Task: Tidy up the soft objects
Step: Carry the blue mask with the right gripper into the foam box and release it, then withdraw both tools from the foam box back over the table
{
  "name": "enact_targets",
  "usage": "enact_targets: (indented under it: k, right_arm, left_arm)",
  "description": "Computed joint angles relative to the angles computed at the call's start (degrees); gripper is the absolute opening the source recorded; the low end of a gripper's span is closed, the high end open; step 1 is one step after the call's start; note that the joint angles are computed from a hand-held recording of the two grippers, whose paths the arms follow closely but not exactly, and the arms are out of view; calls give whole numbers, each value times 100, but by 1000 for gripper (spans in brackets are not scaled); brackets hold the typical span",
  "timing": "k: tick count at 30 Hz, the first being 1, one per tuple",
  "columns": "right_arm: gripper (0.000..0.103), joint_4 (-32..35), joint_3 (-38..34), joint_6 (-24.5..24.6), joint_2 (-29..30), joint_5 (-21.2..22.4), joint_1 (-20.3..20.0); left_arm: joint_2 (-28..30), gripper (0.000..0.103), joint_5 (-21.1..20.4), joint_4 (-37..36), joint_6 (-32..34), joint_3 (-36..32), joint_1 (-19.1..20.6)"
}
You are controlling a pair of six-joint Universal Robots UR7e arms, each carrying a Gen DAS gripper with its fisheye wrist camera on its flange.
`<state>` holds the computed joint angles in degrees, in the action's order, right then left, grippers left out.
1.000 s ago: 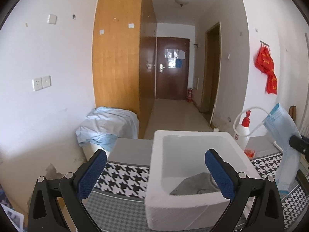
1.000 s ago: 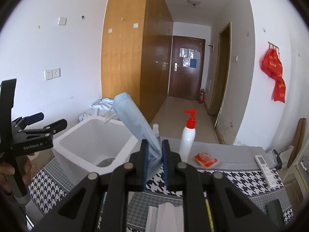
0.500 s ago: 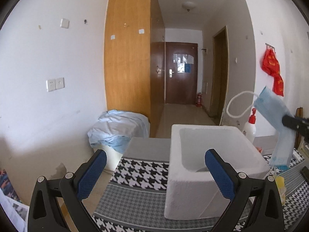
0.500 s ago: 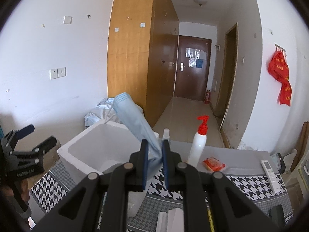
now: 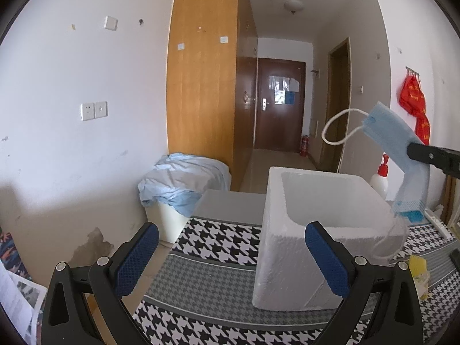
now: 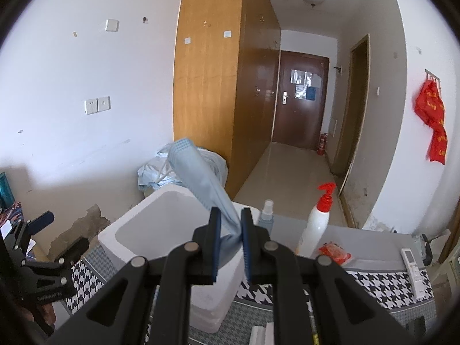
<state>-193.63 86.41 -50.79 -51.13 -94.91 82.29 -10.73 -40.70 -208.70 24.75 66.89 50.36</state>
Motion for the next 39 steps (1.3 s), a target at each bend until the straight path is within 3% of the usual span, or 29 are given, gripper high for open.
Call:
enact_targets:
  k: [17, 18, 20, 22, 23, 39]
  right_arm:
    - [18, 831, -823, 26, 568, -455, 127]
    - [20, 923, -913, 64, 613, -483, 132]
    - [34, 1112, -992, 106, 634, -499, 118]
    - [61, 1118, -983, 156, 631, -446, 98]
    - [64, 1061, -955, 159, 625, -431, 94]
    - [66, 736, -459, 107, 359, -196, 10]
  left_arm:
    - [-167, 102, -101, -28, -208, 381, 46]
    - [-156, 102, -65, 36, -222, 350, 47]
    - [-155, 102, -82, 68, -245, 349, 52]
    - [-161, 102, -112, 104, -278, 348, 61]
    - [-158, 102, -113, 129, -284, 338, 65]
    - [-155, 102, -250, 259, -268, 305, 41]
